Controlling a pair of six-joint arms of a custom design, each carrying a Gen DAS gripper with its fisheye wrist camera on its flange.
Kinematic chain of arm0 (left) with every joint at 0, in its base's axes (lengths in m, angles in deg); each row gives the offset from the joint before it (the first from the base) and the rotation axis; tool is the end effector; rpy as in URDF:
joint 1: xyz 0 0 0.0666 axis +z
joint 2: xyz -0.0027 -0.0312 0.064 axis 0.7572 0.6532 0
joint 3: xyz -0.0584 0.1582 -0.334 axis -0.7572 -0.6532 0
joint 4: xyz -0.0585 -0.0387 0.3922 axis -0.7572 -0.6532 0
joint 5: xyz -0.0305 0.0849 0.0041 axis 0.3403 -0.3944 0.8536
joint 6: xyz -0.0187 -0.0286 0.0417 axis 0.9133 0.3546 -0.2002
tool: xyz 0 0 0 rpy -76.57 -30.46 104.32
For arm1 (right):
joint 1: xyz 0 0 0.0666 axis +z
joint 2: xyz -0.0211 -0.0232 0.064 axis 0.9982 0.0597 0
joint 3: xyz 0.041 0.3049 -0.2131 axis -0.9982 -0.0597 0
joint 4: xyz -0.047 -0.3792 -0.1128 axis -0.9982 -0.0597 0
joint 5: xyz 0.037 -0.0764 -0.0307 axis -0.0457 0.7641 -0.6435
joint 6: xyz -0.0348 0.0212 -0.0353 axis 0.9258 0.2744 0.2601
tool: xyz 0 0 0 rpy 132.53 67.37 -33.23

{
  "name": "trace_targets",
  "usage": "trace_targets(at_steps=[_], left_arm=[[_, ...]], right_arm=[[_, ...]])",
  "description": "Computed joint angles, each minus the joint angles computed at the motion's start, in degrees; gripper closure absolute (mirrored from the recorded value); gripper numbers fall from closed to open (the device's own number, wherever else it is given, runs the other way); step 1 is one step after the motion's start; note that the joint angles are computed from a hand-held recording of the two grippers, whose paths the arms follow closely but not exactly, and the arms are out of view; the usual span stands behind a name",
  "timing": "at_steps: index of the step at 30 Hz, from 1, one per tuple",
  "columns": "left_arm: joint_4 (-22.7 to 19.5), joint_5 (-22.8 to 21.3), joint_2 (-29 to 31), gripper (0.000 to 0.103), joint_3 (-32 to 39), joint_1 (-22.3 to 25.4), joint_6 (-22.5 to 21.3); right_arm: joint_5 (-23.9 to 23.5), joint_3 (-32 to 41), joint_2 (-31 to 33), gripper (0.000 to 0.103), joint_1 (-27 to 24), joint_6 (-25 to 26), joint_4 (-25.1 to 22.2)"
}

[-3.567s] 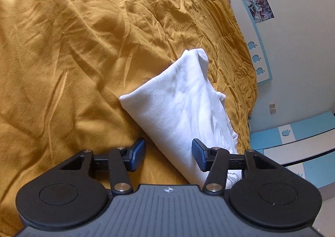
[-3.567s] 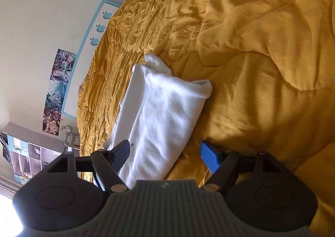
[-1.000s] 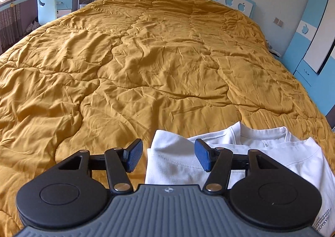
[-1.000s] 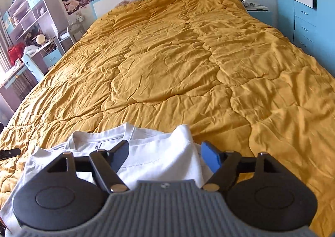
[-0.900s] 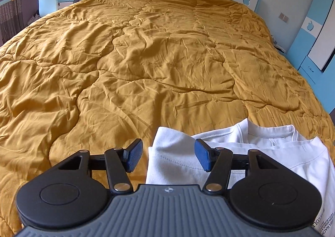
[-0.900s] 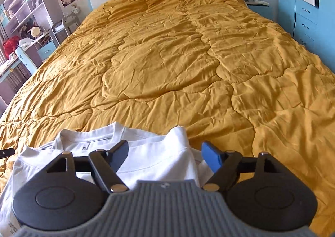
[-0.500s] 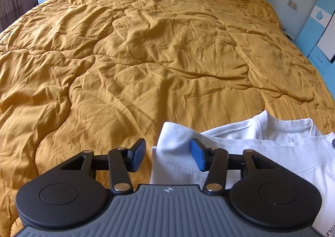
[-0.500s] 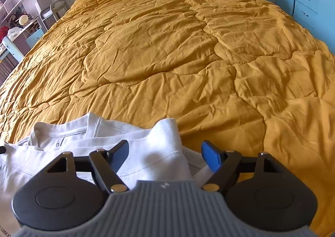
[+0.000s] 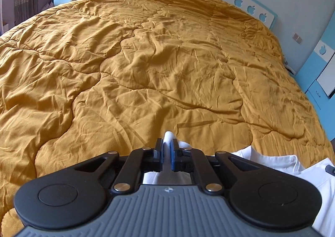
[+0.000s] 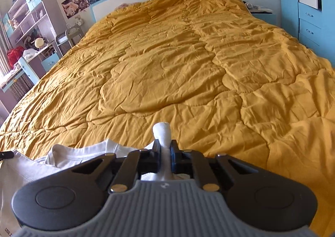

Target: Fold small clothes

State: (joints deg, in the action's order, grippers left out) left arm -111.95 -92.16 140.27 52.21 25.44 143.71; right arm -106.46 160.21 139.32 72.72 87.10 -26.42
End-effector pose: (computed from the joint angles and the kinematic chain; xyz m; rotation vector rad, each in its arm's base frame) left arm 0.3606 -0.1432 0.4274 -0.8177 2.2175 -0.1278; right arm 0.5498 -0.1145 0.4329 -0.4003 2.3175 0.5081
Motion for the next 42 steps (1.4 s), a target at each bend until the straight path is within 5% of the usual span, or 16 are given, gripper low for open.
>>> trace_targets(at_steps=[10, 14, 16, 18, 22, 25, 26, 28, 34, 39, 42], left_arm=[[5.28, -6.58, 2.87, 0.103, -1.52, 2.52, 4.67], [5.14, -0.95, 3.68, 0.103, -2.34, 5.2, 5.5], [8.0, 8.74, 2.23, 0.103, -4.21, 6.99, 1.19], [10.16, 13.35, 1.08, 0.097, -5.46, 7.52, -1.17], [9.23, 20.39, 0.98, 0.051, -5.12, 8.88, -5.8], [8.25, 25.54, 1.84, 0.049, -4.79, 10.27, -5.96], [7.73, 26.23, 2.4, 0.06, -4.49, 10.46, -5.88], [7.38, 22.84, 3.03, 0.094, -3.9, 9.53, -5.89], [18.36, 7.28, -1.65, 0.095, -7.63, 5.22, -6.04], [13.01, 5.27, 2.92, 0.095, -5.21, 5.75, -6.29], [10.01, 6.22, 5.62, 0.092, -4.67, 5.78, -6.28]], right_arm=[[-1.39, -0.17, 2.06, 0.1, 0.91, -10.42, 8.95], [0.95, 0.08, 4.3, 0.1, 2.01, -9.94, 7.88], [2.09, -0.14, 4.73, 0.1, 2.23, -8.95, 7.08], [1.92, -0.15, 5.05, 0.1, 1.93, -9.33, 6.74], [1.91, 0.3, 5.42, 0.1, 1.67, -9.21, 6.01], [2.38, 0.06, 5.07, 0.1, 1.84, -8.19, 6.03], [2.61, 0.01, 5.0, 0.1, 1.93, -7.99, 6.08], [2.98, -0.22, 4.76, 0.1, 2.06, -7.74, 6.34], [-0.68, -2.82, 2.68, 0.1, 1.29, -10.09, 11.56], [0.77, -4.42, 2.41, 0.1, 2.07, -10.49, 14.1], [7.03, -2.62, 4.42, 0.099, 3.62, -6.08, 8.8]])
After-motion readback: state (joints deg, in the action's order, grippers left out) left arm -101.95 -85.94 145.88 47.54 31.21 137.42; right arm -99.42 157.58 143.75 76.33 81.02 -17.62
